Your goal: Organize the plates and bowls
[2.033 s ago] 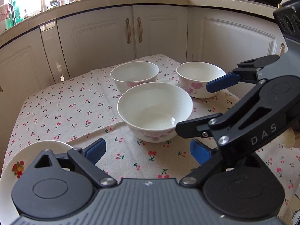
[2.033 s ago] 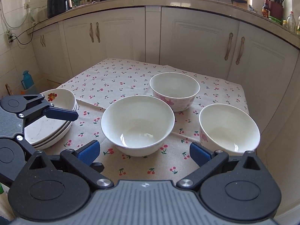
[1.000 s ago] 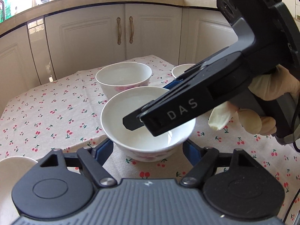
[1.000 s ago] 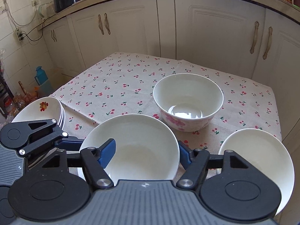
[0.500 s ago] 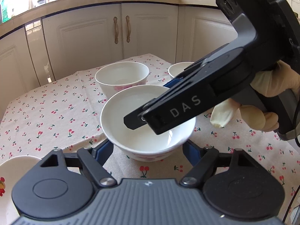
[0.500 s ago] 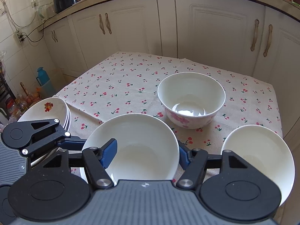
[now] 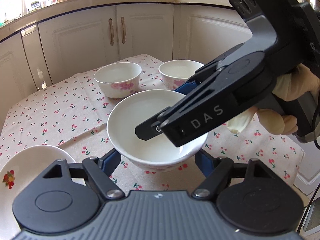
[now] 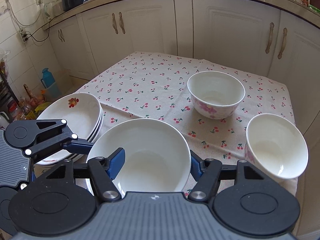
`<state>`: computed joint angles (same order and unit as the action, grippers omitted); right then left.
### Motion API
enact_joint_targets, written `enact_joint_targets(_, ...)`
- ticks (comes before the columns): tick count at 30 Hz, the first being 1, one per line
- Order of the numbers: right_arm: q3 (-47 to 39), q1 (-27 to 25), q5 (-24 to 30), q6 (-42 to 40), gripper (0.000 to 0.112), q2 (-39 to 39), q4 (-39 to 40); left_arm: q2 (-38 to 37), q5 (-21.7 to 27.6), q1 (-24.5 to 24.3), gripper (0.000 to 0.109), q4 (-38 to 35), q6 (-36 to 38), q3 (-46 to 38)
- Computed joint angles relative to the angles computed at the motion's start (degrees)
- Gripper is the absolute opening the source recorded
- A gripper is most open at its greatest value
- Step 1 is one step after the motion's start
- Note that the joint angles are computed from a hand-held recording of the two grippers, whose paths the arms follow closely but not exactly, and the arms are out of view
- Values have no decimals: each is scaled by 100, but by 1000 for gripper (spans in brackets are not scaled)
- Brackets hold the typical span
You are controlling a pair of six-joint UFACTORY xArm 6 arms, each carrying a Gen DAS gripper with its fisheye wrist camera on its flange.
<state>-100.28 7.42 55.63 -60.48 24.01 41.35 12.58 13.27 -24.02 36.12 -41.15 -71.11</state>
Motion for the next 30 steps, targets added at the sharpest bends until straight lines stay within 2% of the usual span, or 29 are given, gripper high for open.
enact_joint_targets(13, 1562, -65, -420, -94, 72, -1135, -13, -468, -172, -277, 80, -631, 652, 686)
enact_joint_targets(24, 2118, -184, -525, 43, 72, -1523, -93, -590, -225, -455, 80, -1385, 1443, 866)
enact_joint_targets(30, 2256, -238, -556, 75, 72, -1614, -133, -593, -255, -540, 80, -1588, 1610, 899)
